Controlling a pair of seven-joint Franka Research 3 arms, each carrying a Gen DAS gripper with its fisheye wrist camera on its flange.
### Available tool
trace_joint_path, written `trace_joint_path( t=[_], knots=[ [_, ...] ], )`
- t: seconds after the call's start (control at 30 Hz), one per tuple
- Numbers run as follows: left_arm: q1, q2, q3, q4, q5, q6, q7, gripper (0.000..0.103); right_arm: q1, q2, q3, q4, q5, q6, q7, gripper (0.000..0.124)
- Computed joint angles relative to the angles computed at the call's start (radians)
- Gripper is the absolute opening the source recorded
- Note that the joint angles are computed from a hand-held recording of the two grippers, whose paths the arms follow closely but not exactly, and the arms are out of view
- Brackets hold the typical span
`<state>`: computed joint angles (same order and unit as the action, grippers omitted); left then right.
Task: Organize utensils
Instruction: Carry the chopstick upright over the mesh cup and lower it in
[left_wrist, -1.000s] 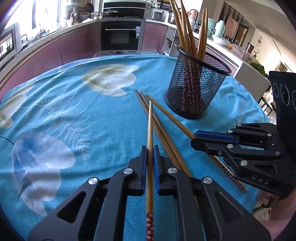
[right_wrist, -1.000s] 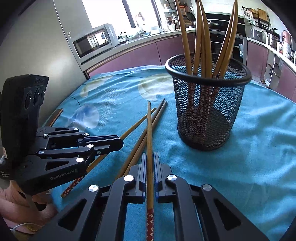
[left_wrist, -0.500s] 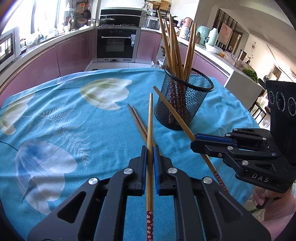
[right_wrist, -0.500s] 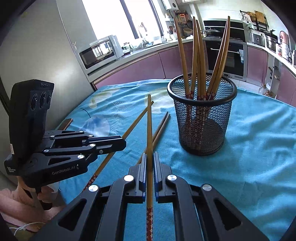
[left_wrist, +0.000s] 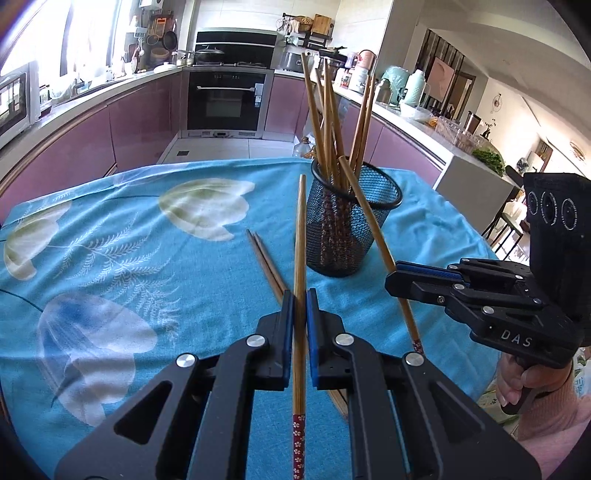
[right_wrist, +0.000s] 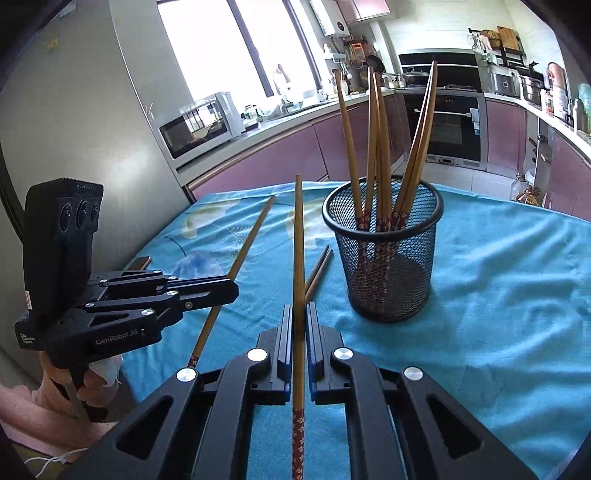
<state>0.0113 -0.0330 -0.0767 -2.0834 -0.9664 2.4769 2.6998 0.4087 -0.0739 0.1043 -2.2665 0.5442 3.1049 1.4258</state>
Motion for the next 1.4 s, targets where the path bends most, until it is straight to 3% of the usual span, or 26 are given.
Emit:
trace_joint_path(
  t=[0.4,0.77,1.23,1.4],
  knots=[
    [0.01,-0.05,0.033,0.02,-0.082,-0.114,0.049,0.008,0.054,-0.057,-0.061,-0.031,0.114,0.067,-0.1,0.006],
    [0.015,-0.079,0.061,0.042,-0.149,-0.187,0.08,0.008,0.052,-0.077,-0.067,-0.034,0.084,0.115,-0.085,0.006],
    [0.008,-0.071,0.05,0.09,-0.192,-0.179,0.065,0.008,-0.037,-0.091,-0.022,-0.023,-0.081,0.144,0.027,0.006],
    [0.002,-0.061,0.04,0.109,-0.2,-0.165,0.071,0.008,-0.039,-0.091,-0.027,-0.017,-0.113,0.147,0.046,0.006]
  ],
)
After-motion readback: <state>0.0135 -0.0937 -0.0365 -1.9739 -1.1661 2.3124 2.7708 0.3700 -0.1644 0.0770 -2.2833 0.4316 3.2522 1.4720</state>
